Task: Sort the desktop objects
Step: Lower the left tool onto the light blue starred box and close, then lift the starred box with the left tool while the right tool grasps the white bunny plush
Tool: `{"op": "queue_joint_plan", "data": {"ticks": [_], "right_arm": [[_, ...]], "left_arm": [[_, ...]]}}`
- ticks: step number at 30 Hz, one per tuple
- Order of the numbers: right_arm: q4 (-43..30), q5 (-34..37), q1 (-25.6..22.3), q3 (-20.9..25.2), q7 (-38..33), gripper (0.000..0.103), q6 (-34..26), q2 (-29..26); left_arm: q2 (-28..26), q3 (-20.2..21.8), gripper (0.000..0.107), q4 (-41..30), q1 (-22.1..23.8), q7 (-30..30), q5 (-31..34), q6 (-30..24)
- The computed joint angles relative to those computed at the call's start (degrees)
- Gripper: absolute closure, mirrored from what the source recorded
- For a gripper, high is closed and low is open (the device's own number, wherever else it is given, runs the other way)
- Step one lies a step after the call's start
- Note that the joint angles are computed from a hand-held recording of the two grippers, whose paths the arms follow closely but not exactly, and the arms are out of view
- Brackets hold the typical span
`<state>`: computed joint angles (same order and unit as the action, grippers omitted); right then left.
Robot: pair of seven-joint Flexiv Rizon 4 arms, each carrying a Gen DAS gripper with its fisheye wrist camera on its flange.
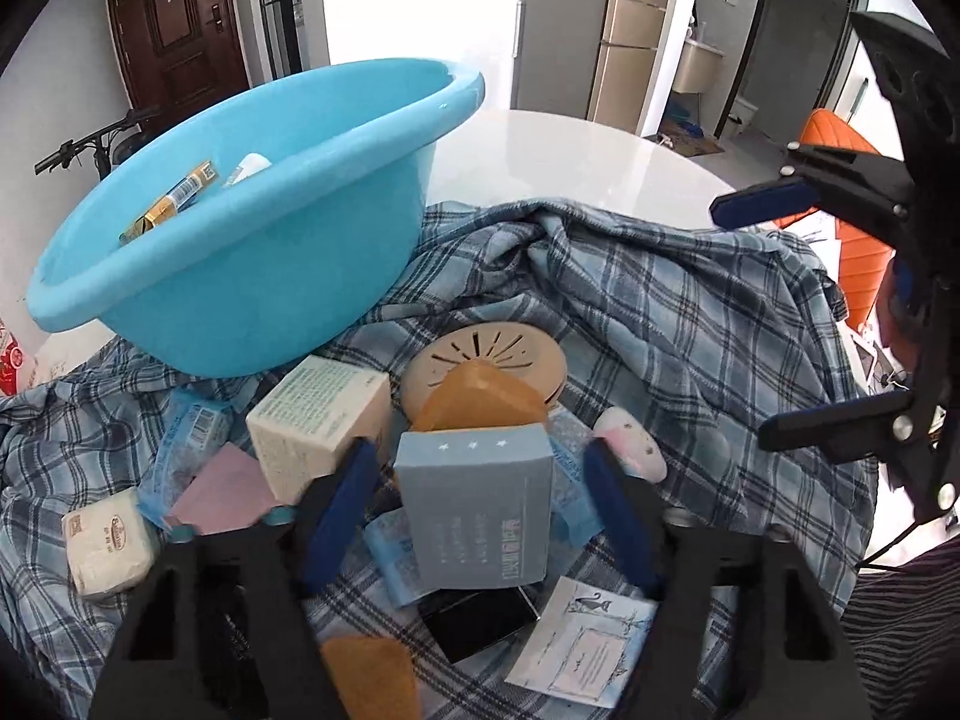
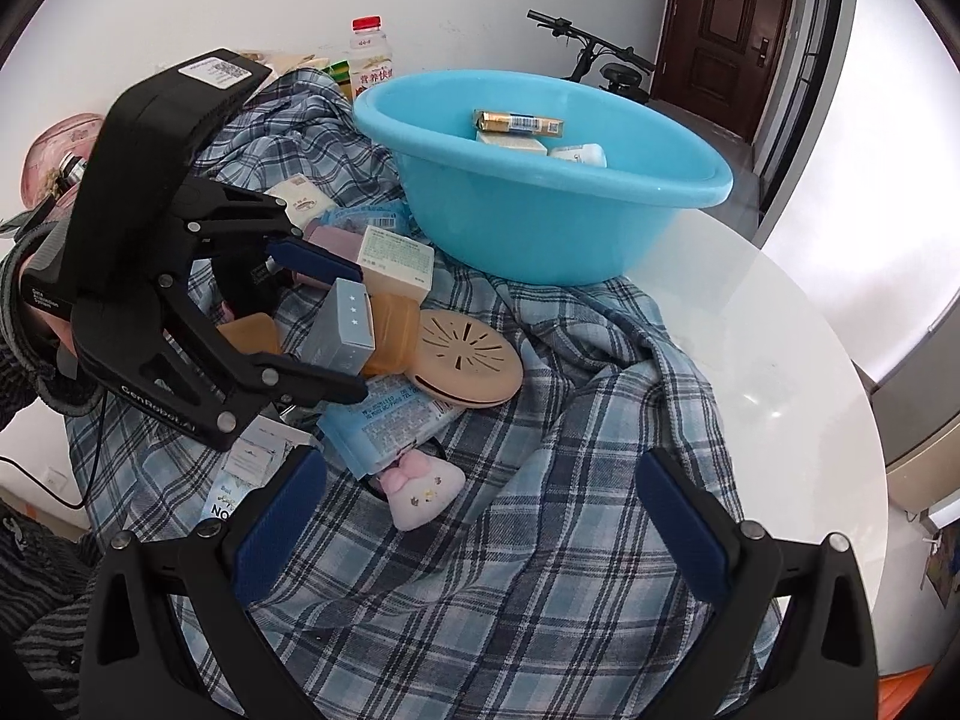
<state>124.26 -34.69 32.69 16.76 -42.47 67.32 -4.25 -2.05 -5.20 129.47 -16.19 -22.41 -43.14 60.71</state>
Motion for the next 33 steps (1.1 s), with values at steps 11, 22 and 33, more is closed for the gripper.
{"op": "queue_joint_plan", "data": {"ticks": [11,22,33], "right_arm": [[0.43,-1.14,-0.13,-0.20,1.18,0.000,-0.72,0.29],[1.06,0.39,0.59,0.36,-0.38,0.000,1.49,-0.94],[-0.52,2.40,2.54,0.02,-1.64,0.000,3.62,-5.00]], "left_arm": [[1.25,0.46,0.057,0.83,0.31,-0.51,2.74,-0.26],[4.95,2.77,0.057,2.22,1.00,-0.80,3.59,-4.56],[6.61,4.08,0.057,5.34,1.51,-0.46,4.79,0.89]]}}
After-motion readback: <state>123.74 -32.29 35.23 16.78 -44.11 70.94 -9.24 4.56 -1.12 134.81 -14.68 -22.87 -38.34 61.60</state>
